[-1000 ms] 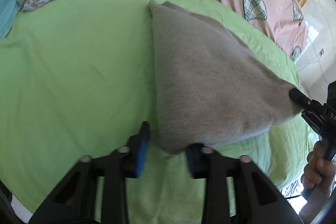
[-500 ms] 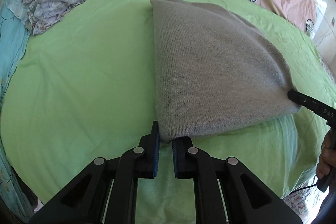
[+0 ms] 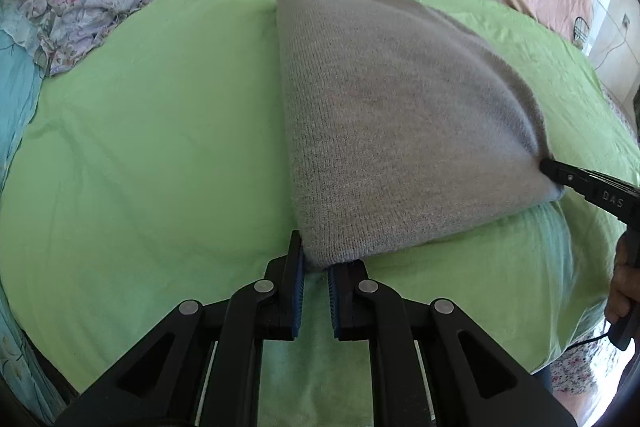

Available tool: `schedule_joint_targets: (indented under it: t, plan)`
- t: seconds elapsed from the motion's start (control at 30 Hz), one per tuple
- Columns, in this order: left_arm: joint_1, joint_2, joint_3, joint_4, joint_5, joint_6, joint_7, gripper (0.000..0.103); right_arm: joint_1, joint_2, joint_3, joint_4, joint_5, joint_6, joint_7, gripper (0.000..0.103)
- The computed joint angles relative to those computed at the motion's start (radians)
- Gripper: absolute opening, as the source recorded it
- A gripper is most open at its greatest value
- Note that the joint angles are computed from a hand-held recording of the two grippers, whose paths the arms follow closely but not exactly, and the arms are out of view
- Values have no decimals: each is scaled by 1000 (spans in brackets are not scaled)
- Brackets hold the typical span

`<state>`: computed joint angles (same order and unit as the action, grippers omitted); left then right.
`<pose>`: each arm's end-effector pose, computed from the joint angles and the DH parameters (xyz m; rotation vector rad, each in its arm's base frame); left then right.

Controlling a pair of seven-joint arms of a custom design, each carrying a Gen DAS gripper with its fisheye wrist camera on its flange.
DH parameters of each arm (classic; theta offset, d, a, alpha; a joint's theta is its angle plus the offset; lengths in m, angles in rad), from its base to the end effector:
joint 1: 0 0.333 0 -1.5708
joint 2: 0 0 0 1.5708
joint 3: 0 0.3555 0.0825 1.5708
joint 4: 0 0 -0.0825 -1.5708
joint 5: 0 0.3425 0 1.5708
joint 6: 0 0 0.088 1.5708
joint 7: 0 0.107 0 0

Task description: Fold small clothes

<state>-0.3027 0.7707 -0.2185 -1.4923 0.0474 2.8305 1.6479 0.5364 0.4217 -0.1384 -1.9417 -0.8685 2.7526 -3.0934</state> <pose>0.6756 -0.3365 0.3419 -1.3926 2.4393 -0.7943 0.5661 0.2819 0.3623 -1.4057 2.2235 -0.5883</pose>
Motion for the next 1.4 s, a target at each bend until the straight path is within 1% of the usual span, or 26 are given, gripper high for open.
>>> schedule_joint_targets:
  t: [0.07,0.1,0.13,0.17,0.2,0.23,0.3,0.37,0.4,0.47,0.57,0.63,0.67,0.7,0.73,0.77,0.8,0.83,0.87,0.93,1.0,1.13,1.17,1.2,1.3,1.4]
  plan:
    - [34,-10,-38,-16,-9,-6,45,9,6,-8,-9,-9,-12,12,29,6]
    - [68,-16,-75,-31,-31,-12,77,10,4,-12,-8,-15,-14,19,32,6]
    - [98,-20,-108,-42,-56,-22,108,10,-12,-19,7,-25,11,32,17,10]
    - [129,-25,-140,-54,-83,-33,140,10,-10,-30,1,-39,9,49,35,11]
    - [164,-34,-173,-72,-116,-41,176,10,-1,-41,-13,-50,-12,72,70,15]
    - [194,-47,-199,-92,-148,-39,211,10,14,-59,-31,-62,-45,85,115,17]
    - [249,-69,-253,-126,-211,-29,281,10,42,-93,-45,-63,-115,32,184,17]
    - [299,-75,-315,-127,-273,-30,356,10,47,-110,-50,-51,-197,17,259,17]
    - [308,-75,-331,-124,-296,-26,382,10,47,-113,-54,-39,-244,21,303,17]
    - [316,-63,-365,-99,-337,-12,437,10,23,-89,-34,9,-268,34,304,17]
    - [278,-35,-352,-34,-366,-44,462,12,-42,1,15,108,-213,119,220,17]
    - [250,-9,-337,13,-384,-67,474,13,-63,47,38,147,-132,142,125,17]
    - [230,7,-317,44,-385,-93,471,13,-76,70,57,164,-75,120,64,17]
    - [209,20,-296,71,-385,-122,464,14,-84,88,74,181,-15,66,3,17]
    - [175,42,-256,114,-374,-159,437,14,-70,102,56,185,32,34,-30,16]
    - [148,64,-221,148,-364,-191,409,13,-91,111,64,173,43,57,-27,13]
    - [134,88,-205,178,-352,-221,385,13,-89,118,44,155,49,107,-7,9]
    - [137,93,-208,172,-372,-210,397,13,-66,120,3,140,33,148,33,1]
    - [149,91,-223,159,-392,-190,412,13,-53,119,-18,132,37,164,38,0]
    - [142,90,-215,162,-395,-194,410,12,-34,120,-41,129,62,175,24,0]
    - [137,86,-210,158,-396,-190,410,12,-11,125,-60,138,88,157,-6,0]
    - [141,80,-211,144,-406,-184,414,12,40,121,-113,133,126,162,-12,0]
    - [141,80,-210,144,-406,-183,415,12,56,112,-119,130,131,148,-16,0]
    - [142,82,-210,143,-405,-180,420,12,75,93,-136,103,117,155,-3,4]
    - [141,80,-207,143,-404,-180,419,13,108,62,-131,83,88,125,-7,4]
    - [137,78,-204,143,-400,-179,419,13,98,53,-80,74,96,67,-51,5]
